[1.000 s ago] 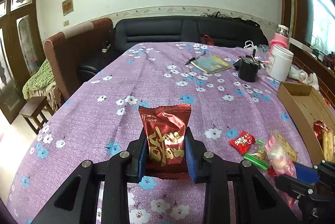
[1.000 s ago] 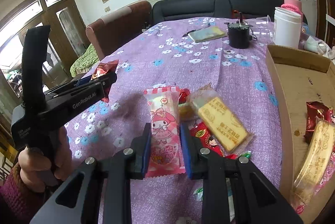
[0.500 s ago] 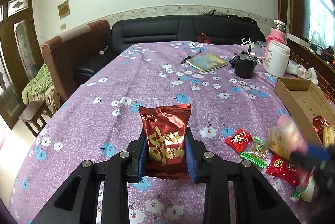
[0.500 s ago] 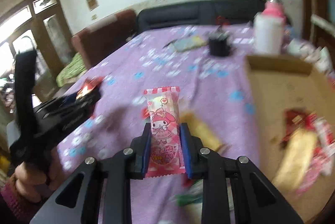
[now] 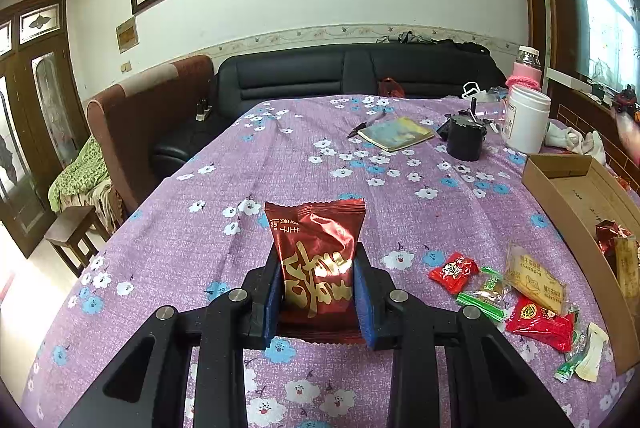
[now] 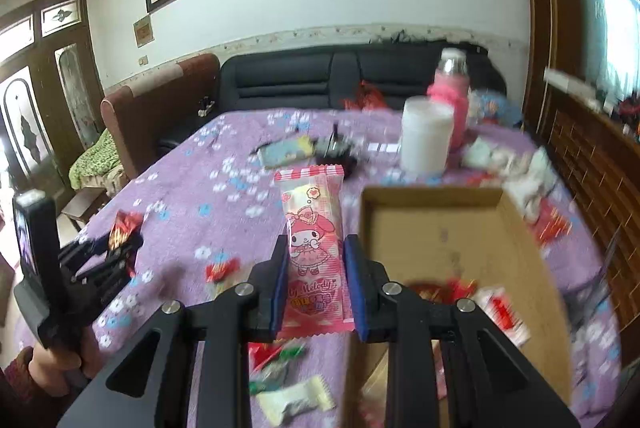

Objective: Organize snacks
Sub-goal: 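Carry the red foil pack and pink packet toward the cardboard tray with both grippers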

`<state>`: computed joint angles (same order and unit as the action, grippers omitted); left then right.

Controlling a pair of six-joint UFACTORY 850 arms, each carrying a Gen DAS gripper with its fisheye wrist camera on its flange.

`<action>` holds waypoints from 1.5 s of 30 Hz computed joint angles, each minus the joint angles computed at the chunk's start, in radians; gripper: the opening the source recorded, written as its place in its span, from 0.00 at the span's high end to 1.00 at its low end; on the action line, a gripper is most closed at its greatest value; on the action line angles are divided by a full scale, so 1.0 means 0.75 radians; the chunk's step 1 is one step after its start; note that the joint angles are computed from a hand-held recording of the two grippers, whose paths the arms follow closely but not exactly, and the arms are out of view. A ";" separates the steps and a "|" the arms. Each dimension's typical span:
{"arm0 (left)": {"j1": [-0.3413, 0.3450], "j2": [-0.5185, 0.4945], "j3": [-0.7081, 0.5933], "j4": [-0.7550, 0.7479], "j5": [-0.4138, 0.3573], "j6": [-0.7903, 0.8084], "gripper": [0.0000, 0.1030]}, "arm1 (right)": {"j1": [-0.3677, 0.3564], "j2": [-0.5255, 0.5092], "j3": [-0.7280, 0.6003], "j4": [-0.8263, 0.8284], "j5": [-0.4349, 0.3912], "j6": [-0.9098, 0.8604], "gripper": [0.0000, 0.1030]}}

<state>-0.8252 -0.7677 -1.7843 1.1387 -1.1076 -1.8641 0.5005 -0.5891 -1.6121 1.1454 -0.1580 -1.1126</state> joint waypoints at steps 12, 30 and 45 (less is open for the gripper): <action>0.011 -0.014 -0.016 -0.039 0.043 0.043 0.68 | 0.009 -0.053 0.054 0.387 -0.099 -0.404 0.75; 0.000 -0.030 -0.033 -0.049 0.068 0.094 0.68 | 0.002 -0.037 0.088 0.399 -0.272 -0.428 0.75; -0.006 -0.035 -0.036 -0.025 0.018 0.076 0.68 | -0.041 -0.038 0.079 0.416 -0.239 -0.294 0.75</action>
<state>-0.8300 -0.7940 -1.8113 1.1199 -1.0943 -1.8068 0.4698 -0.6174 -1.5528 1.4573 -0.3373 -1.3328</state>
